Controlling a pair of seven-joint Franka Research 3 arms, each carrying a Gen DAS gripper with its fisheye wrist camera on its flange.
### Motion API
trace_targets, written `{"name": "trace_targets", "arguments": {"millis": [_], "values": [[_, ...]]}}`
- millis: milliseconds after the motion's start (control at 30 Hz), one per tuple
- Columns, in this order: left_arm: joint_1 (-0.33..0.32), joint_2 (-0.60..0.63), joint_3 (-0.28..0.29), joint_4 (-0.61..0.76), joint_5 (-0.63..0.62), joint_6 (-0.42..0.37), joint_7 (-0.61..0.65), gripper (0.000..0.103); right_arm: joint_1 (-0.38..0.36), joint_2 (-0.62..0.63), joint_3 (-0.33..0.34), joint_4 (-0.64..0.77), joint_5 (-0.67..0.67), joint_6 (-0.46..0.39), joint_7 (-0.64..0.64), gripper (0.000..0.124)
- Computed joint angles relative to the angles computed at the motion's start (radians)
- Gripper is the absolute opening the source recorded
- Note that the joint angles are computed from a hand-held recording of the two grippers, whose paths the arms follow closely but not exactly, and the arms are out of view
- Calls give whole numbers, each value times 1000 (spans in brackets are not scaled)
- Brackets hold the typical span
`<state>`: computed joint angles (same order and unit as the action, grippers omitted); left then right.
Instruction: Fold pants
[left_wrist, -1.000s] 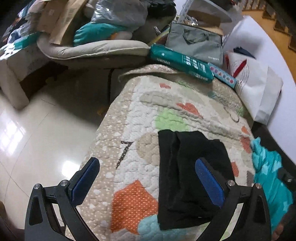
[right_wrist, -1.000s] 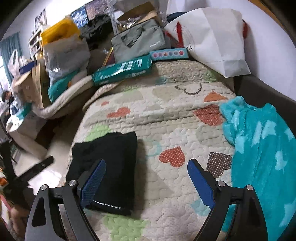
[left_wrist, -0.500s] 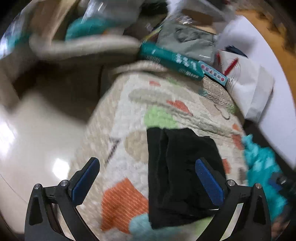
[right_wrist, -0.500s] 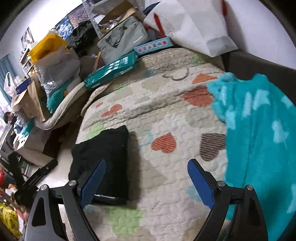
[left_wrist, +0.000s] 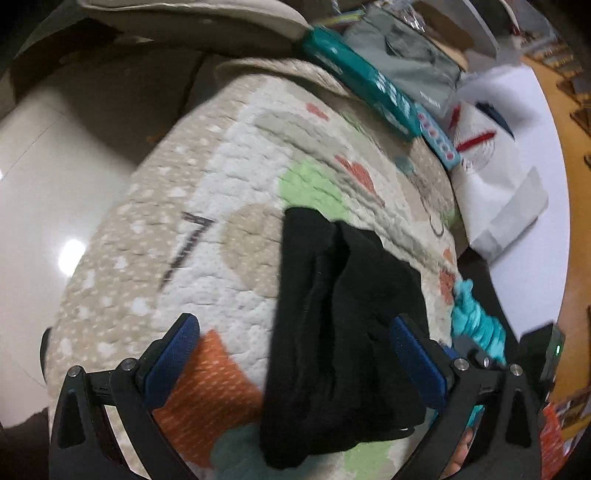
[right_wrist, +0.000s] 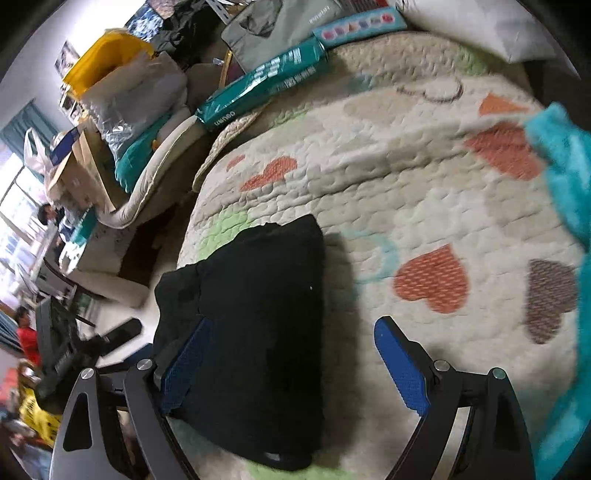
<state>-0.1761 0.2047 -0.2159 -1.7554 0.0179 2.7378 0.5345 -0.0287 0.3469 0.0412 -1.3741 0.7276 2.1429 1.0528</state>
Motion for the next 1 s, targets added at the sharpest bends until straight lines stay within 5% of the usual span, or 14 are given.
{"name": "trace_targets", "arguments": {"millis": [233, 300, 467, 533, 767, 867, 933, 1000], "values": [[-2, 107, -34, 134, -20, -72, 146, 99, -15, 141, 34, 156, 30, -102, 72, 90], [10, 118, -59, 148, -63, -65, 210, 65, -16, 170, 46, 190, 30, -129, 78, 83], [-5, 124, -42, 183, -74, -117, 204, 45, -9, 187, 60, 234, 12, -158, 81, 58], [7, 125, -48, 196, -109, -122, 215, 42, -13, 193, 64, 264, 12, -176, 72, 42], [-32, 201, 16, 380, 28, -190, 184, 41, 12, 286, 75, 466, -29, -182, 116, 40], [-23, 238, 20, 425, 31, -240, 167, 55, 39, 365, 70, 588, -92, -196, 190, 45], [-30, 250, 40, 445, 53, -318, 115, 55, 69, 353, 44, 553, -163, -146, 217, 56], [-11, 239, 27, 423, 38, -309, 126, 59, 70, 315, 47, 476, -185, -93, 199, 59]]}}
